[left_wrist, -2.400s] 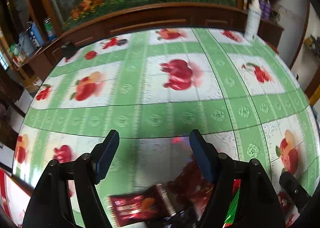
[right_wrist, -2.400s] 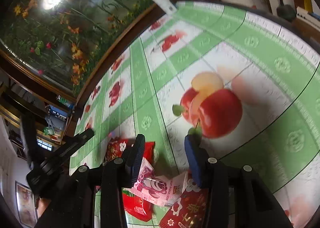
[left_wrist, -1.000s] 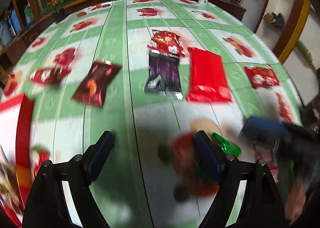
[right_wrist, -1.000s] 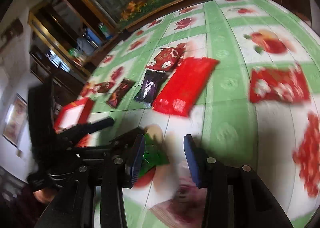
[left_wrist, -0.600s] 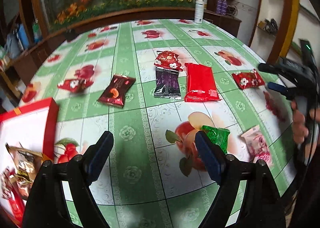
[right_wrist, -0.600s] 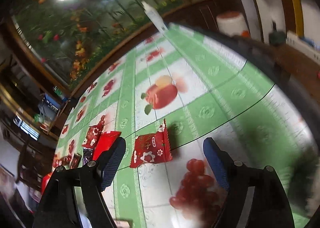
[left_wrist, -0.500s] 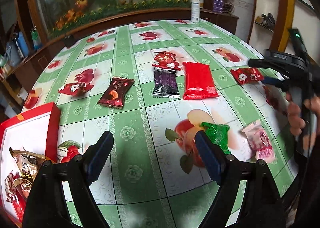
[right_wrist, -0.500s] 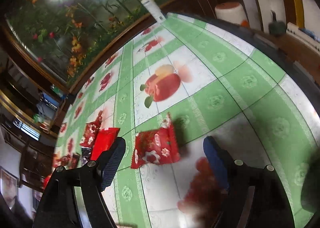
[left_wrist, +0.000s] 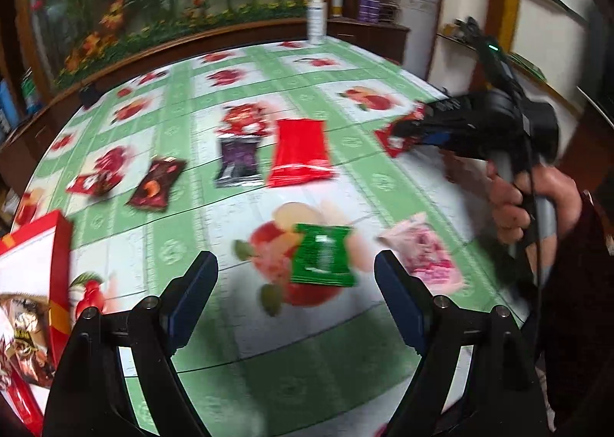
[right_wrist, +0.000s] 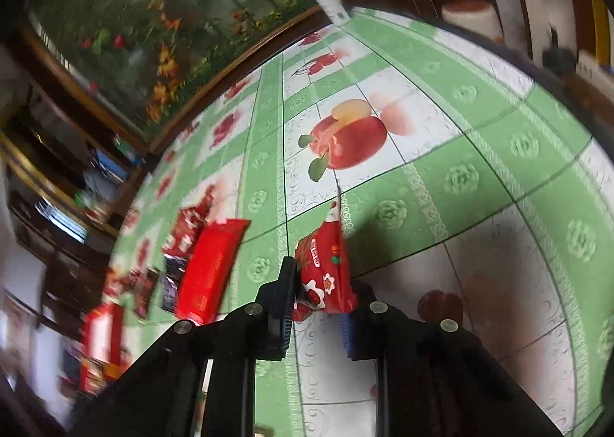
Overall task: Organize snacks
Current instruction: 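Grasp the pink Lotso packet with the left gripper while the right grasps a red packet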
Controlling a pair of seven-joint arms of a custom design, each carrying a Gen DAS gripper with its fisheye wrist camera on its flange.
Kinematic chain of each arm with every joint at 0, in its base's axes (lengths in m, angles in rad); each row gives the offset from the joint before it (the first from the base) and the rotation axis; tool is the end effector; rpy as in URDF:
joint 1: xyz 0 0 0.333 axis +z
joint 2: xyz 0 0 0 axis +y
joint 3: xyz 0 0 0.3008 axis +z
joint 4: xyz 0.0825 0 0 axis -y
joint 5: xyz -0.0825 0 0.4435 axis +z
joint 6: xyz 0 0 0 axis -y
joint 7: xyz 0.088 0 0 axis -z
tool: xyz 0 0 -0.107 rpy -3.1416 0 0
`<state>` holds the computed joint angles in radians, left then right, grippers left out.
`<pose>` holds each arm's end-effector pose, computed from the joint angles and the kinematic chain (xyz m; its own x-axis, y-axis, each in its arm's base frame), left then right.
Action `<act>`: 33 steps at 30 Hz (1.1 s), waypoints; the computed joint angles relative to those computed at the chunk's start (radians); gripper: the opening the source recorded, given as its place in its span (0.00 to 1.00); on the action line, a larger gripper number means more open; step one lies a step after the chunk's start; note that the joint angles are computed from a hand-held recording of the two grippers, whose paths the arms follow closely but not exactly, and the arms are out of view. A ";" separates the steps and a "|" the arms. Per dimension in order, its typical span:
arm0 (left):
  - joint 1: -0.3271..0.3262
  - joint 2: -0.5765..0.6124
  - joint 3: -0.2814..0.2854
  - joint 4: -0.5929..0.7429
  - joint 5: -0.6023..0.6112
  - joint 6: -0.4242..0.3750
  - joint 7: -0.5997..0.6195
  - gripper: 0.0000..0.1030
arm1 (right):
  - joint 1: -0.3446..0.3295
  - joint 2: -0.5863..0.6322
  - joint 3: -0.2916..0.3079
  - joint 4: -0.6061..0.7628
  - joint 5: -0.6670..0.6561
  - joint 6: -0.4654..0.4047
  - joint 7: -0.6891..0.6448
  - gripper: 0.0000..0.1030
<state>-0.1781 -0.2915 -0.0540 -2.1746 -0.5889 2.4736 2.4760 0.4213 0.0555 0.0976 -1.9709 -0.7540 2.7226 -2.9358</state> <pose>0.5571 -0.1321 0.5465 -0.6975 -0.7161 -0.0256 -0.5160 0.5267 -0.6756 0.5657 0.3511 0.4734 -0.3848 -0.7497 -0.5384 -0.5576 0.6537 -0.5116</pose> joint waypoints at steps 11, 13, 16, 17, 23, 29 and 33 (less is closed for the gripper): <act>-0.023 0.027 -0.053 0.053 0.087 -0.165 -0.125 0.81 | -0.005 0.016 -0.014 -0.001 0.032 0.068 0.021 0.21; -0.025 0.037 -0.063 0.060 0.105 -0.179 -0.147 0.81 | -0.003 0.016 -0.016 -0.002 0.031 0.071 0.023 0.21; -0.032 0.040 -0.086 0.039 0.154 -0.132 -0.153 0.81 | -0.004 0.016 -0.019 -0.006 0.035 0.083 0.025 0.21; -0.032 0.044 -0.097 0.032 0.186 -0.108 -0.162 0.81 | -0.004 0.013 -0.020 -0.011 0.036 0.089 0.027 0.21; -0.047 0.065 -0.083 0.048 0.180 -0.117 -0.118 0.68 | -0.008 0.013 -0.022 -0.019 0.041 0.115 0.033 0.21; -0.052 0.055 -0.067 0.040 0.122 -0.124 -0.033 0.36 | -0.005 0.020 -0.024 -0.012 0.043 0.116 0.022 0.21; -0.050 0.046 -0.064 0.028 0.101 -0.117 -0.007 0.35 | -0.001 0.024 -0.026 -0.005 0.039 0.109 0.013 0.21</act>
